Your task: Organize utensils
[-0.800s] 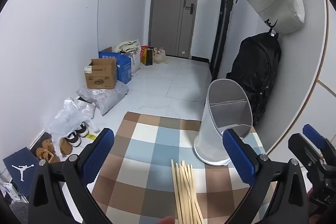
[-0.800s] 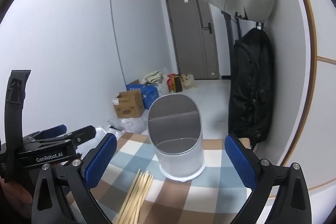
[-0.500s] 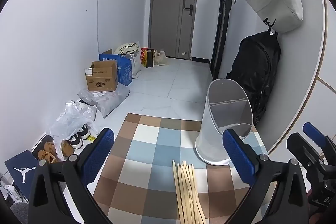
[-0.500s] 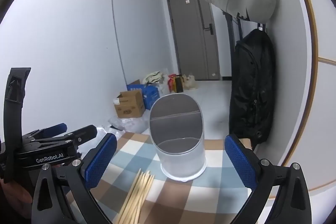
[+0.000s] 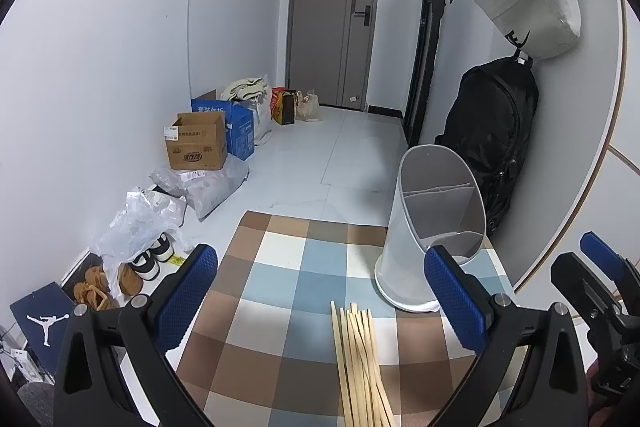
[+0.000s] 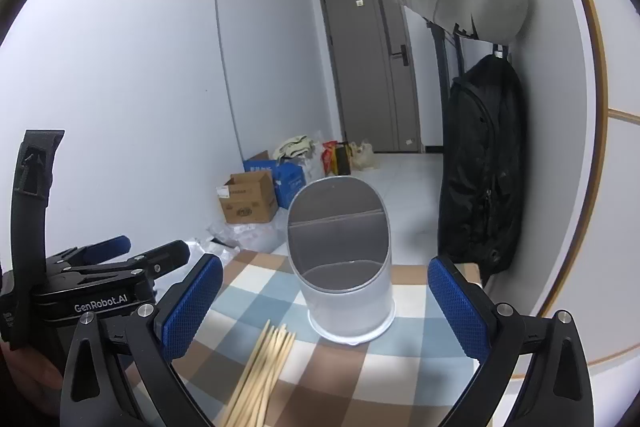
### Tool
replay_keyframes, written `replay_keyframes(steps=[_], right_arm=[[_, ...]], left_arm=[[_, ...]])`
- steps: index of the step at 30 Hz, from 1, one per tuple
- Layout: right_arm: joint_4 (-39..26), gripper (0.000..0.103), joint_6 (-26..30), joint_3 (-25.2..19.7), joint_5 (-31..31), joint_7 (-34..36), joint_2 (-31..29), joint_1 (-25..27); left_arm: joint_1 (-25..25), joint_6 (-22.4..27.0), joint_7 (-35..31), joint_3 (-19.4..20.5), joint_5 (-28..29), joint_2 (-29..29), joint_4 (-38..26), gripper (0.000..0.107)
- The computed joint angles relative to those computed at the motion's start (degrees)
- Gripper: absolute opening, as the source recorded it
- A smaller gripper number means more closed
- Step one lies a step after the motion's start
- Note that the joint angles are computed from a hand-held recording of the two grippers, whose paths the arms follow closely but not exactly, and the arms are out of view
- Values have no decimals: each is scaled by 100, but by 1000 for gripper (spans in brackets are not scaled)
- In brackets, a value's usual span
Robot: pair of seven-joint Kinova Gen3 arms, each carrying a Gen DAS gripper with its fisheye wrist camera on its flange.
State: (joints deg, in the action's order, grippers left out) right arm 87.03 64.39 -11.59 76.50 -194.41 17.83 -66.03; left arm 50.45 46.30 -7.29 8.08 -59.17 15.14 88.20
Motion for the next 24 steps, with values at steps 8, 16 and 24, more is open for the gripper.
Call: replay_keyframes(steps=[8, 16, 24], right_arm=[[0, 103, 19, 7, 7, -15, 19, -24], [-40, 103, 116, 5, 46, 57, 45, -71], [-122, 103, 176, 34, 98, 233, 87, -150]], left_arm=[[5, 71, -46, -6, 101, 45, -72, 101], [14, 30, -8, -34, 87, 48, -48, 101], [17, 54, -48, -23, 76, 47, -54, 101]])
